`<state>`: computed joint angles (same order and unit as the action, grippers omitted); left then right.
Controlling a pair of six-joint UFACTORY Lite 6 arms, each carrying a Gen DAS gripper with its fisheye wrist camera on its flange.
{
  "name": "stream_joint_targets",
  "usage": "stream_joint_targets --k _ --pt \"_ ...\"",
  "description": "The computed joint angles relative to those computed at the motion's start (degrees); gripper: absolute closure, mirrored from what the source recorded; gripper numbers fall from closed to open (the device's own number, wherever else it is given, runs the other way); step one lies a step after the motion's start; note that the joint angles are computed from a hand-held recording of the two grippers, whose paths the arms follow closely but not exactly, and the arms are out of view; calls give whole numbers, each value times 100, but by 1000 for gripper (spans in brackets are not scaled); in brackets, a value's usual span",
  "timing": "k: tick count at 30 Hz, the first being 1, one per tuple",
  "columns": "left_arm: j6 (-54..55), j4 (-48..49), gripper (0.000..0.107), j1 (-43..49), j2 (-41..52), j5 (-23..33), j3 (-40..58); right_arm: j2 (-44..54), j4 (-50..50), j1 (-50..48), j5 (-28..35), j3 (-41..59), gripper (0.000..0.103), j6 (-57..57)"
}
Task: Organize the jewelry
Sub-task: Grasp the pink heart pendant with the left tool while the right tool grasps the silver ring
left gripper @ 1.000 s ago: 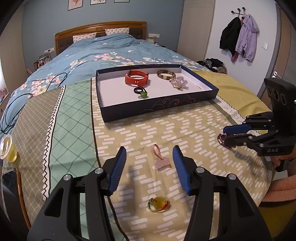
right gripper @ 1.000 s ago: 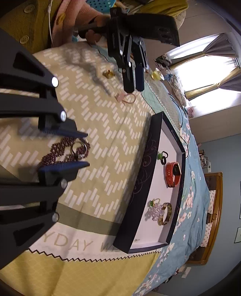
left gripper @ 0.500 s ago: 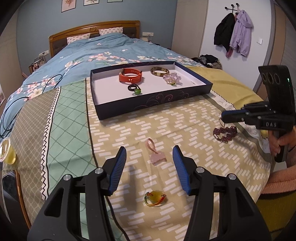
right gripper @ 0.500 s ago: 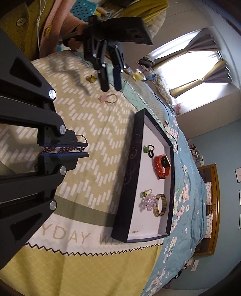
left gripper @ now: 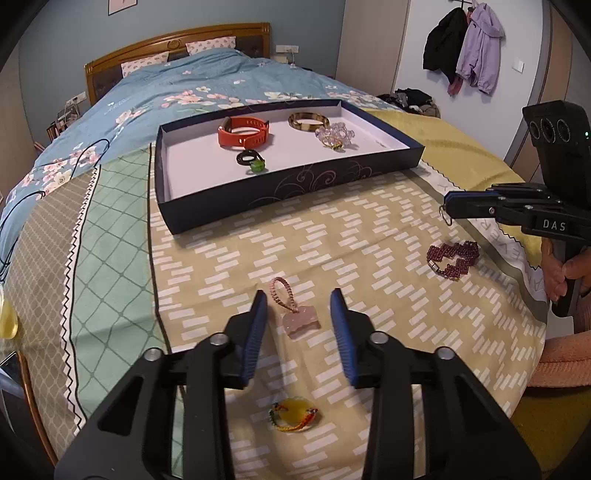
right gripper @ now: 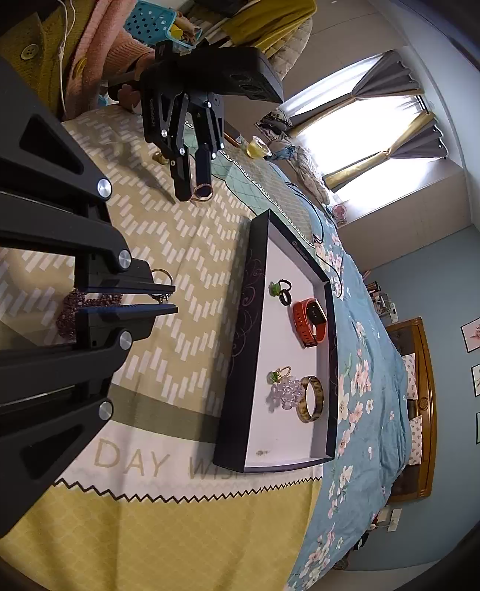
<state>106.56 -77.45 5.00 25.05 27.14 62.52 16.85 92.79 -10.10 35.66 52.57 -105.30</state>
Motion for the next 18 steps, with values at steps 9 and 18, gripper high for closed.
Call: stream_joint_targets --k 9,18 --pt "-67 -101 87 -4 132 -21 205 121 107 -21 71 138 99 -26" --pt "-46 -207 87 87 35 267 447 148 191 -27 102 319 99 -23"
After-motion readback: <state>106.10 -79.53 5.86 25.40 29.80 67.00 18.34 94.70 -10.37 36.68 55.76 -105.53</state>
